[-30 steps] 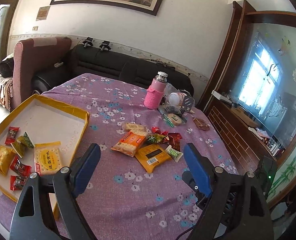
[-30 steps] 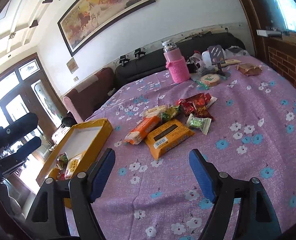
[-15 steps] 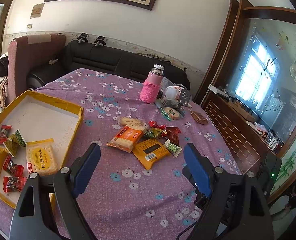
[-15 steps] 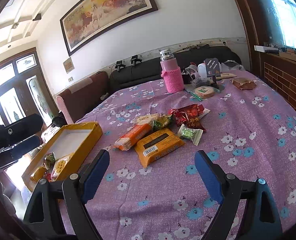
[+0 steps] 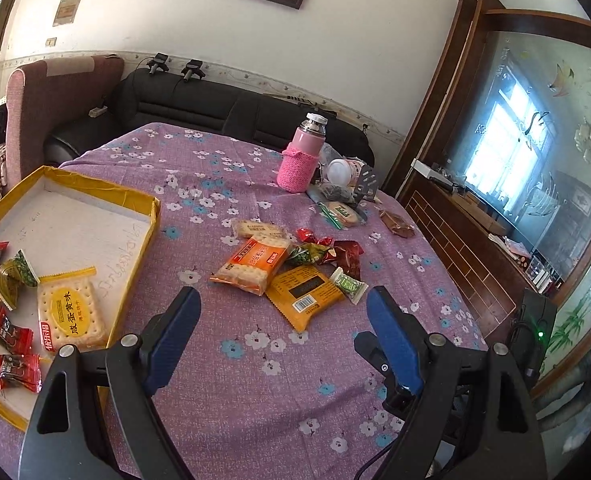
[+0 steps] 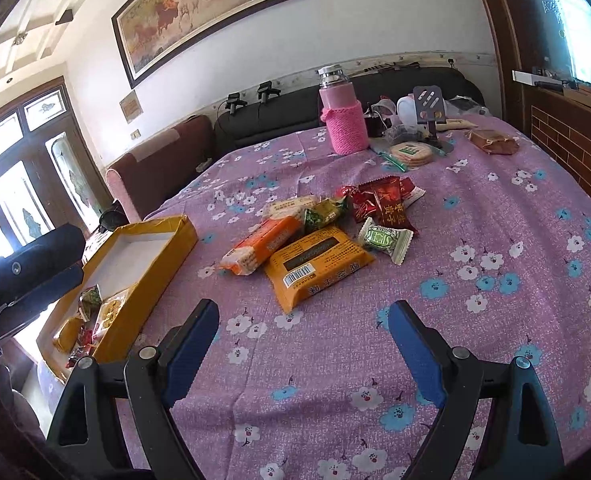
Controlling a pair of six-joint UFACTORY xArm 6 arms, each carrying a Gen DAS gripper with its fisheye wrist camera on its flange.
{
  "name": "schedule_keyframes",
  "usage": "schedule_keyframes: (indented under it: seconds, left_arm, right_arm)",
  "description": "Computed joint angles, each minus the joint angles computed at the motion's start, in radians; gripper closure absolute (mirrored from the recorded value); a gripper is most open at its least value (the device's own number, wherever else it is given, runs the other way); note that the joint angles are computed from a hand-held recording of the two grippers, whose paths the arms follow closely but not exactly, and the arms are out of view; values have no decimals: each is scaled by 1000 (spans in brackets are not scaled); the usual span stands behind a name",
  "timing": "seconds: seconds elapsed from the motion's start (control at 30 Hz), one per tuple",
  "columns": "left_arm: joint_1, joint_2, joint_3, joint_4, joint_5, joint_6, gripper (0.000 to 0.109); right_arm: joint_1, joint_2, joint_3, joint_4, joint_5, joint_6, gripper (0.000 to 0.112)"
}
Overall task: Organize snacks
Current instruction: 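Withdraw both grippers from the tray toward the remaining snacks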
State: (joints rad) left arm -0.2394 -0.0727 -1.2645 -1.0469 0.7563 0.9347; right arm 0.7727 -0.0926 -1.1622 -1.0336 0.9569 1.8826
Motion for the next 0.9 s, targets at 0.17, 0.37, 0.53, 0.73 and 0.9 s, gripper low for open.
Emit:
schedule_keyframes:
  seconds: [0.17, 0.37, 0.53, 0.73, 0.9]
  left_arm:
    - [8, 28, -13, 8, 8, -2, 23]
    - [27, 66, -35, -9, 46, 0, 23]
    - [34, 76, -40, -16, 55, 11, 23]
    - [60, 89, -54, -14, 63, 25, 23]
    - [81, 96, -61, 8, 46, 34, 23]
  right_arm:
    - [-28, 11, 1, 52, -35, -22, 24]
    - [-57, 39, -11, 111, -72, -71, 24]
    - [-61, 61, -37, 129, -64, -96, 24]
    - [-109, 27, 2, 212, -140, -161, 45]
    - [-221, -109, 128, 250, -279, -156, 56]
